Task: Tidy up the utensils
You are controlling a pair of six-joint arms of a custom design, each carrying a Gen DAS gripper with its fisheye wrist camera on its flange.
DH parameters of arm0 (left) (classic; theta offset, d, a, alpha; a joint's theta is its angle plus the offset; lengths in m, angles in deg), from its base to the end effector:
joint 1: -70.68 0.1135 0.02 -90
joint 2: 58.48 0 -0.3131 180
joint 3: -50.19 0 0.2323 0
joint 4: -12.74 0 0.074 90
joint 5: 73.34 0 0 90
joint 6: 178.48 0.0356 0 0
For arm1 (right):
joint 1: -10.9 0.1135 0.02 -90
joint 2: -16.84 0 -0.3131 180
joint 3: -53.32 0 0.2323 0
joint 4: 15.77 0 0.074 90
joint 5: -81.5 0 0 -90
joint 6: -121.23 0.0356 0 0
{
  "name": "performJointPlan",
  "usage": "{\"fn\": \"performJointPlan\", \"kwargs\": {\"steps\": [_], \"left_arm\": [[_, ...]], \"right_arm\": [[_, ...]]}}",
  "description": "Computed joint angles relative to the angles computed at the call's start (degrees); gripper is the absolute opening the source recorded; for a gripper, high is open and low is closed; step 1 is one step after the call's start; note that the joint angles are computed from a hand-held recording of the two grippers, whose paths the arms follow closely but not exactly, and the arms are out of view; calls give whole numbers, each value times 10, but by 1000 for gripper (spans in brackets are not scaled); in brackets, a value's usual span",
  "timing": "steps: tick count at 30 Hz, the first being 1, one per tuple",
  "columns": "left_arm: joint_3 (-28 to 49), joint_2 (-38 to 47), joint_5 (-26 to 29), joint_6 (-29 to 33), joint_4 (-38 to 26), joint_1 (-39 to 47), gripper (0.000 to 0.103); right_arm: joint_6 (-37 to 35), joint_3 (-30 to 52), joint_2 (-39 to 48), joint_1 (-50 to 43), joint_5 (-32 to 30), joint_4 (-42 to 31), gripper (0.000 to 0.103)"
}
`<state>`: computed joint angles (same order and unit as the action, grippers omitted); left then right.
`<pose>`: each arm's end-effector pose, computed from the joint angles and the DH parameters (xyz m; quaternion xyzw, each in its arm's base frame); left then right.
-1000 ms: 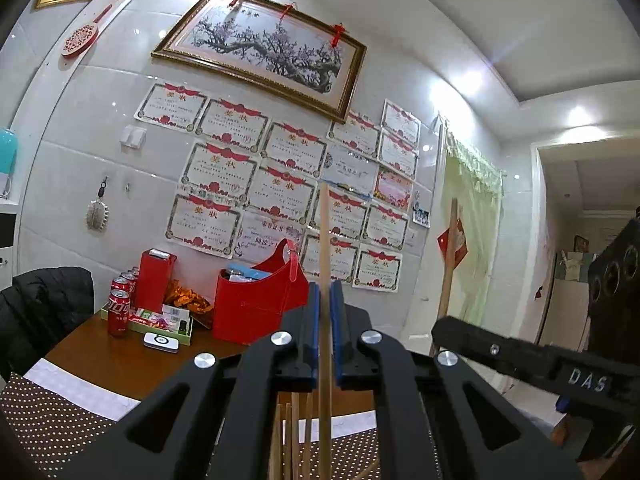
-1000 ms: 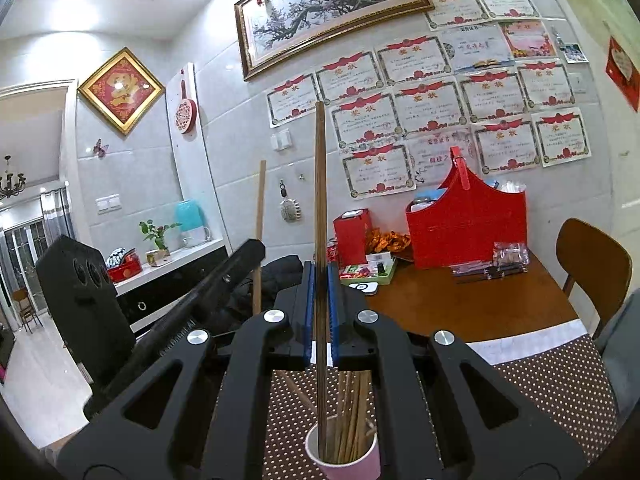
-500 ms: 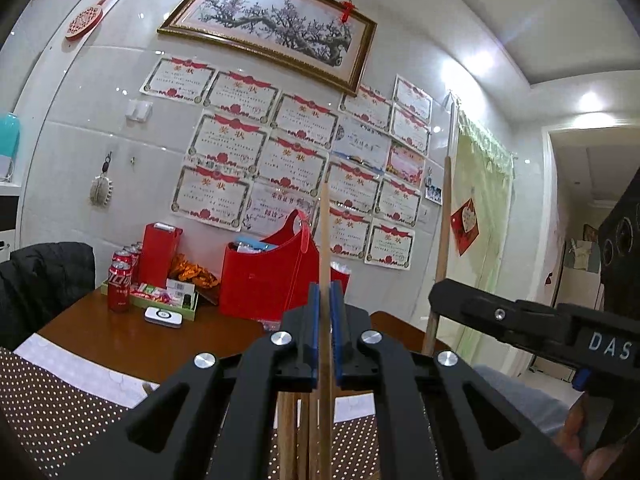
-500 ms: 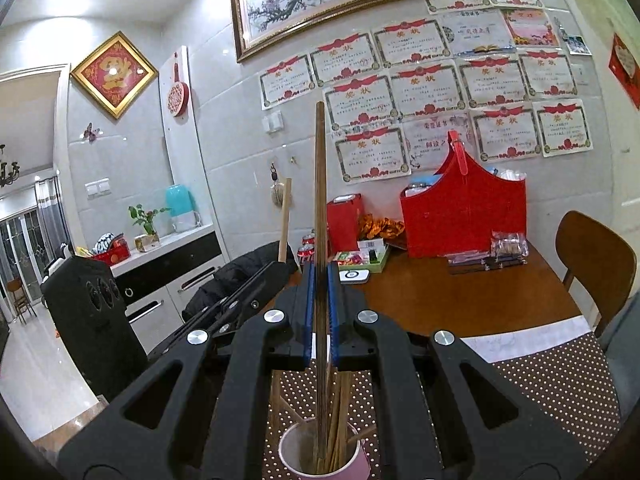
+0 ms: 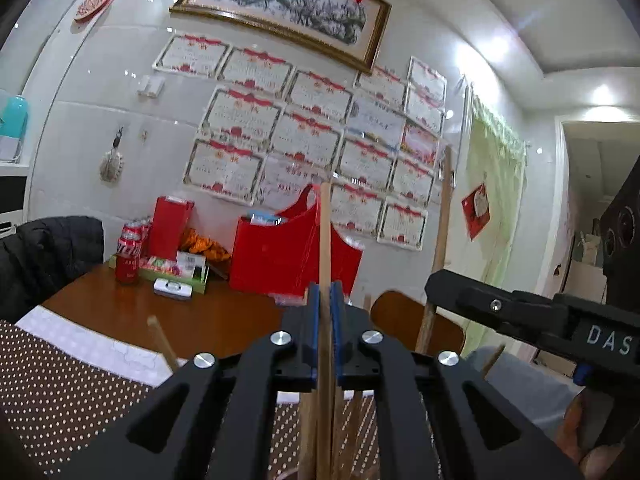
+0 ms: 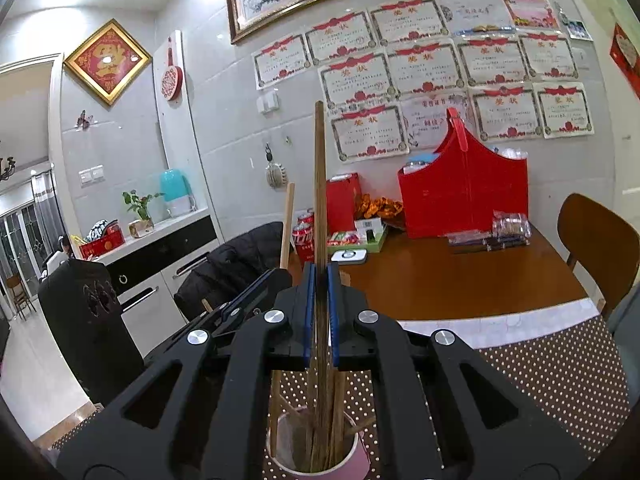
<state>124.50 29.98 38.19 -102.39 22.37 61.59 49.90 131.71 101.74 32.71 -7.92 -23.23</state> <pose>0.3372 -0.0672 0.3613 0.0963 0.7262 -0.2674 0.6260 0.3059 0.1220 0.3726 -0.0185 0.7876 0.2093 0.5792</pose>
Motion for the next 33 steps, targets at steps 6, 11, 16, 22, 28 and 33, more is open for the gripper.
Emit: {"fn": "performJointPlan", "kwargs": {"steps": [6, 11, 16, 22, 28, 33], "left_arm": [[-27, -62, -33, 49, -30, 9, 84], [-12, -115, -41, 90, -105, 19, 89], [24, -171, -55, 113, -221, 34, 89], [68, -245, -108, 163, -365, 28, 89], [123, -315, -147, 181, -503, 22, 89], [173, -356, -165, 180, -605, 20, 89]], "right_arm": [[32, -51, -50, -1, 25, 31, 97], [52, -53, -95, -2, 35, 5, 97], [66, -40, -142, 15, 76, -54, 97], [87, -14, -204, 62, 152, -162, 97], [108, 42, -247, 167, 284, -308, 97], [169, 96, -264, 334, 471, -450, 97]]}}
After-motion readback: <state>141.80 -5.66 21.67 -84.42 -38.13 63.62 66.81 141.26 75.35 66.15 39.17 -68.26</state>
